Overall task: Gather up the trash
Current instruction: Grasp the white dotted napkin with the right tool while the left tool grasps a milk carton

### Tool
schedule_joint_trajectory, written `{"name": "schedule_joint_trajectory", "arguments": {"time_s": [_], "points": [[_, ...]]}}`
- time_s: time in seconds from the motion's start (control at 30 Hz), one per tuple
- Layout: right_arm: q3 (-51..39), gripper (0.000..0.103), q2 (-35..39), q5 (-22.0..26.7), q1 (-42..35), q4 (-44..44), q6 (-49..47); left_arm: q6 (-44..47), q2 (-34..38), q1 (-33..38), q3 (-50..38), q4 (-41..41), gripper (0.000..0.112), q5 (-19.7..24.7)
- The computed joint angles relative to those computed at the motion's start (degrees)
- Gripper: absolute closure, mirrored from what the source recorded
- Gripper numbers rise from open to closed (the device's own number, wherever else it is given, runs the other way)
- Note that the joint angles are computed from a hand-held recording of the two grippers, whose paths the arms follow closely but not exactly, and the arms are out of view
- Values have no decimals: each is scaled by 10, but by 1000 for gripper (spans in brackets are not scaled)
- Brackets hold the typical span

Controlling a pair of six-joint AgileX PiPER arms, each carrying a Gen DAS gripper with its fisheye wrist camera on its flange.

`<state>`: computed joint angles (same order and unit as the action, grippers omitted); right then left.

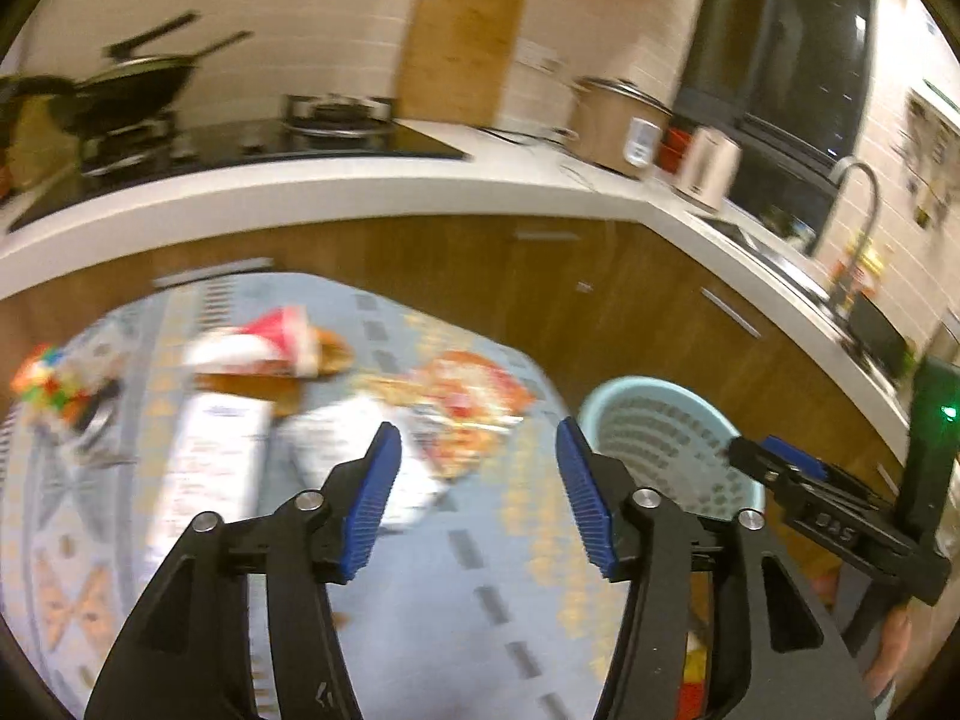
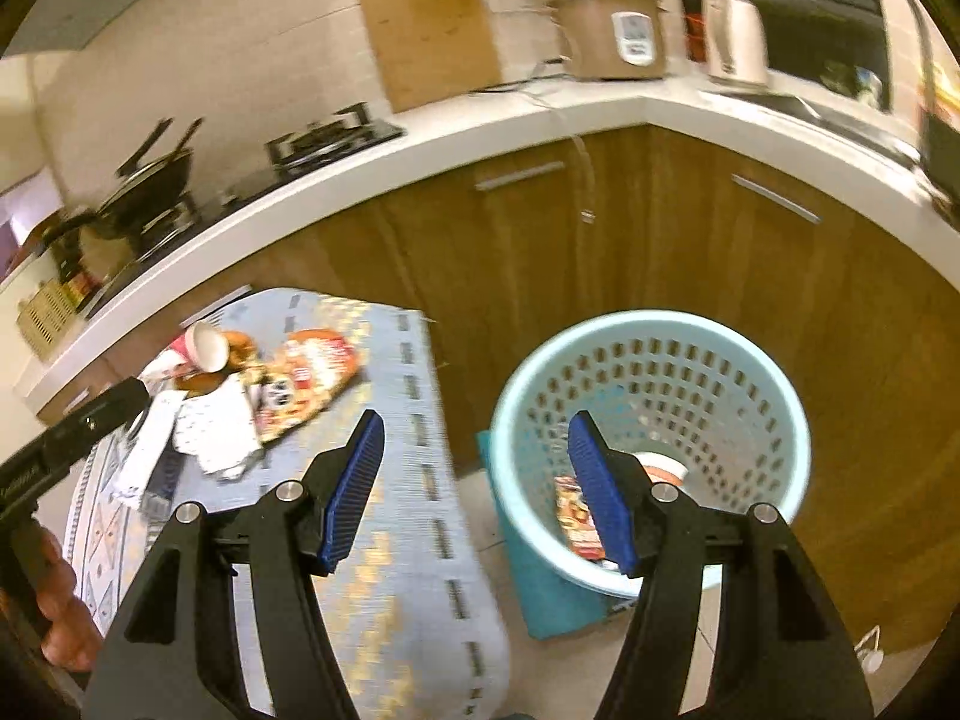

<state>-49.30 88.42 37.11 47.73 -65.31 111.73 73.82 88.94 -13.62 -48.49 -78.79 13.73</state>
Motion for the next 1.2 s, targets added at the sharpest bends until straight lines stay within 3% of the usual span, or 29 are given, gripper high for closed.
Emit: {"name": "schedule_joint_trajectory", "arguments": {"time_s": [0.07,0.23,0.37,0.7,0.87,0.97,1.2], "points": [[-33,43,21,8,16,5,-22,-12,-8,35,7,21,51,-3],[-112,43,80,4,33,22,-77,-123,10,97,-5,163,42,-14],[-176,43,132,3,42,51,-134,-182,56,133,-33,248,38,9],[-326,43,249,-11,40,161,-303,-190,170,142,-95,271,39,11],[-386,43,294,-12,37,214,-374,-203,188,134,-104,290,51,-12],[-422,43,320,-9,36,241,-409,-168,186,138,-98,259,58,-21],[-497,43,375,-6,25,301,-476,32,157,181,-64,43,58,2]]}}
